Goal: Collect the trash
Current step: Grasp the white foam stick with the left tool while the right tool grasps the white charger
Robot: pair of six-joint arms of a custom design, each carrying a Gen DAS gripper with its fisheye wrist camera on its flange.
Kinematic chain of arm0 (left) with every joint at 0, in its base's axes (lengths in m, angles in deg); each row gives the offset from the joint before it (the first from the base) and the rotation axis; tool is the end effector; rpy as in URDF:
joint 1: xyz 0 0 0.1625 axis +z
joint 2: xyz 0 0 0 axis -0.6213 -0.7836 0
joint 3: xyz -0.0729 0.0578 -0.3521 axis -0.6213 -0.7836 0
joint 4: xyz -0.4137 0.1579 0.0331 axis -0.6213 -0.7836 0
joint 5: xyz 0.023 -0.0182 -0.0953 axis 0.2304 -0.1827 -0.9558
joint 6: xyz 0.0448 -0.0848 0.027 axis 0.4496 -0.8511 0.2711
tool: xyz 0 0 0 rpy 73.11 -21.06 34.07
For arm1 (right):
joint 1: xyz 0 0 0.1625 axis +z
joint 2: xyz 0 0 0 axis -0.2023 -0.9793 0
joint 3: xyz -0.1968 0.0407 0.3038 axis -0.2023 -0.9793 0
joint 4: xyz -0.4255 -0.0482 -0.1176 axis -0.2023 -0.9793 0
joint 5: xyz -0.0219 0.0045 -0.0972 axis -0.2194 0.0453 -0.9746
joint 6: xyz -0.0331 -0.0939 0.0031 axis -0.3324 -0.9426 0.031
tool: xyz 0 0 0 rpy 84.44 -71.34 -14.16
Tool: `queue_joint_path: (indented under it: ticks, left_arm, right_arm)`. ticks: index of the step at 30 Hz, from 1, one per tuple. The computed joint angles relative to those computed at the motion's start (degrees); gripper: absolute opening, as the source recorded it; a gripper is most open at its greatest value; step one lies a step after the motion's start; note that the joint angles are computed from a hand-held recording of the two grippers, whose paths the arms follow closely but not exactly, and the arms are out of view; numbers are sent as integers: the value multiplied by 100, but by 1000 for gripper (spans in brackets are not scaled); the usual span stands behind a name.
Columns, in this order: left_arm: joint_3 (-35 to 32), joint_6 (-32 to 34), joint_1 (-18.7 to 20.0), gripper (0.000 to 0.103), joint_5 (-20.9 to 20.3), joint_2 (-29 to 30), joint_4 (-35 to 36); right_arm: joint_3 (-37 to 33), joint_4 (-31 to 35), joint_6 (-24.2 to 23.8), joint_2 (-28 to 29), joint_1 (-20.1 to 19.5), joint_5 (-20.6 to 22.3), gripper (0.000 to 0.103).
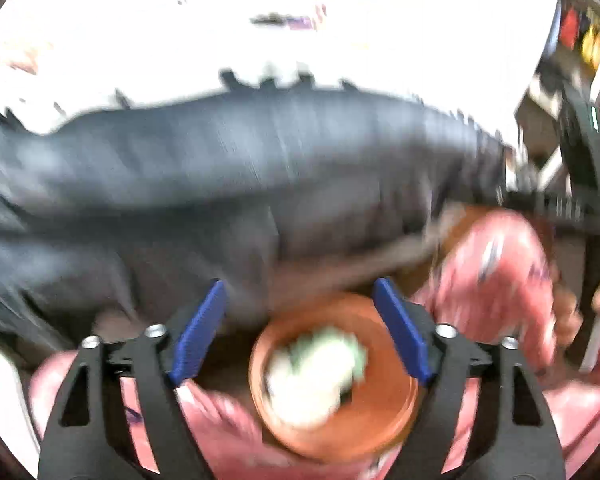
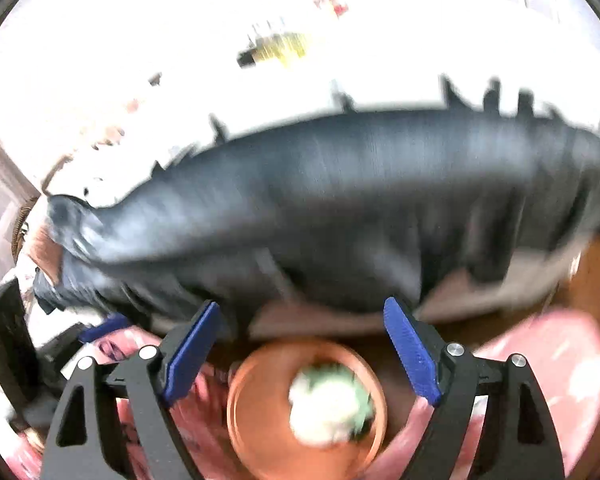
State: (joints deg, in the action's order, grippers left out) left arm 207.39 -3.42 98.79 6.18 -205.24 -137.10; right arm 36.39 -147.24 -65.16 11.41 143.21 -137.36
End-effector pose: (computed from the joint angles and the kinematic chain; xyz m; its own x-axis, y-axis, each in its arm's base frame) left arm 0.0007 -0.3660 0.4281 -0.7656 0.3865 -0.5143 0.6048 0.7049 -0.3705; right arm 0.4270 -0.3764 0.0069 -0.8986 -0.0869 0.4302 -0.3379 0.7625 -0.5518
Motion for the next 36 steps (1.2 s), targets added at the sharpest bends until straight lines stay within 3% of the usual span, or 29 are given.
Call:
queue_joint_path:
  ticks: [1, 4, 8, 12, 14, 16, 18, 24, 28, 31, 33, 36]
  left_arm:
    - [-83, 47, -51, 90, 72, 70, -330]
    - [-534, 72, -158, 91, 734, 782, -1284]
    - [-1814, 13, 305, 91, 866, 2545, -2113]
    - [-3315, -441, 743, 91, 810, 3945, -1344]
    - [-3913, -677, 915, 73, 831, 4423, -888]
    - [-4439, -1025, 1098, 35, 721, 4803, -389]
    - [-4630, -1170, 1207, 28, 692, 4963, -131]
    - [-4304, -1007, 1284, 18, 185, 4542, -572]
    - [-3687, -711, 1070, 18, 217, 3885, -902]
    - [-3054, -485, 818, 18, 212, 3198, -1044]
    - [-2632, -331, 609, 18, 343, 2757, -1066]
    - [-2069, -242, 326, 18, 532, 2122, -884]
  right_arm:
    - [-68, -169, -216, 13, 80, -99, 84]
    - [-315, -794, -816, 98, 300, -353, 90]
    - [-559, -1112, -1202, 213, 416, -362, 90]
    - [-597, -1078, -1186, 240, 376, -244, 90]
    - [-635, -993, -1170, 279, 379, -242, 90]
    - [-645, -969, -1208, 329, 405, -312, 90]
    - [-673, -951, -1240, 413, 410, -363, 90]
    - [-745, -988, -1400, 431, 351, -201, 90]
    - [-1201, -770, -1798, 650, 173, 184, 92]
    - [-1941, -71, -2248, 1009, -35, 570, 91]
    - [-2684, 789, -2666, 1315, -240, 1031, 91]
    - [-3695, 1597, -3012, 1818, -390, 1056, 91]
